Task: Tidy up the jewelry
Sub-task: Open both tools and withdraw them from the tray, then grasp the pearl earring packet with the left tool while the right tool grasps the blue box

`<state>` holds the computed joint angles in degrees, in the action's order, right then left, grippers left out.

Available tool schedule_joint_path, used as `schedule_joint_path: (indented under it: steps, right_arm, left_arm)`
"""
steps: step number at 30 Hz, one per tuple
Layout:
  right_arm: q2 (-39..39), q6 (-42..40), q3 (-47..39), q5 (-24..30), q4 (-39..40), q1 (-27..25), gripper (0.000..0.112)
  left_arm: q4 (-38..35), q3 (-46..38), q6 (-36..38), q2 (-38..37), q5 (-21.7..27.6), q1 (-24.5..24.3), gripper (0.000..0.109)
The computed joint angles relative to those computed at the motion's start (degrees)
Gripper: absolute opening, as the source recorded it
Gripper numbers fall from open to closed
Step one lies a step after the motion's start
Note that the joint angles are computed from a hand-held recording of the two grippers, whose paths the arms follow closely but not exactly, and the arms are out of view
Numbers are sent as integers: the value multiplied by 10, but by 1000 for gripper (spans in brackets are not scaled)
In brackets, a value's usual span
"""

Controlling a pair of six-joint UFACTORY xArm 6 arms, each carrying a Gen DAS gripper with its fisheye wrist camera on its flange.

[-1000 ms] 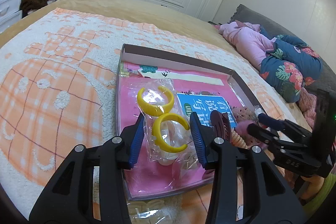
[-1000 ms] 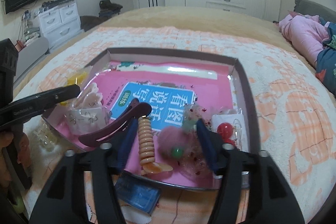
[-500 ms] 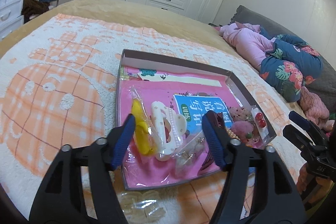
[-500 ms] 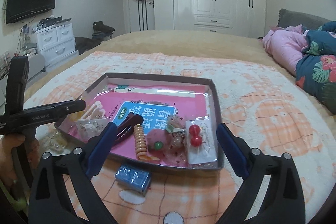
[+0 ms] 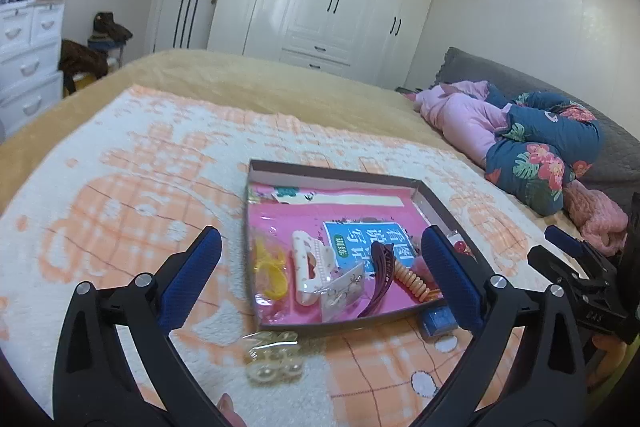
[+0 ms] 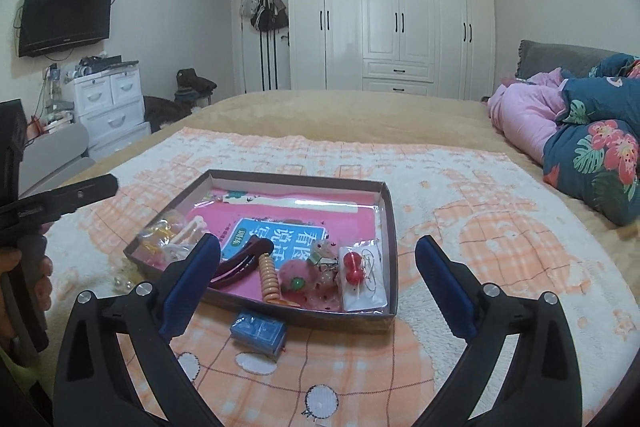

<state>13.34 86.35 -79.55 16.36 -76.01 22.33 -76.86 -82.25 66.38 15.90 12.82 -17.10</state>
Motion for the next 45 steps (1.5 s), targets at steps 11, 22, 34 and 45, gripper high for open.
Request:
schedule_joint_path:
  steps: [11,22,34,45]
  right_arm:
    - [-35,39,25,0,-62,13,97]
    - [-14,-15,32,-10,3,25,97]
    - [42,-166,18,3,188,34,97]
    - [136,-374,-83,72,453,51,79]
  left_arm:
    - [-45,56,59,-51,-40,-5,92]
    - [18,111,14,-69,-46,0,92]
    - [148,112,-92,-20,-11,13,92]
    - [197,40,-177,44,76,35,74]
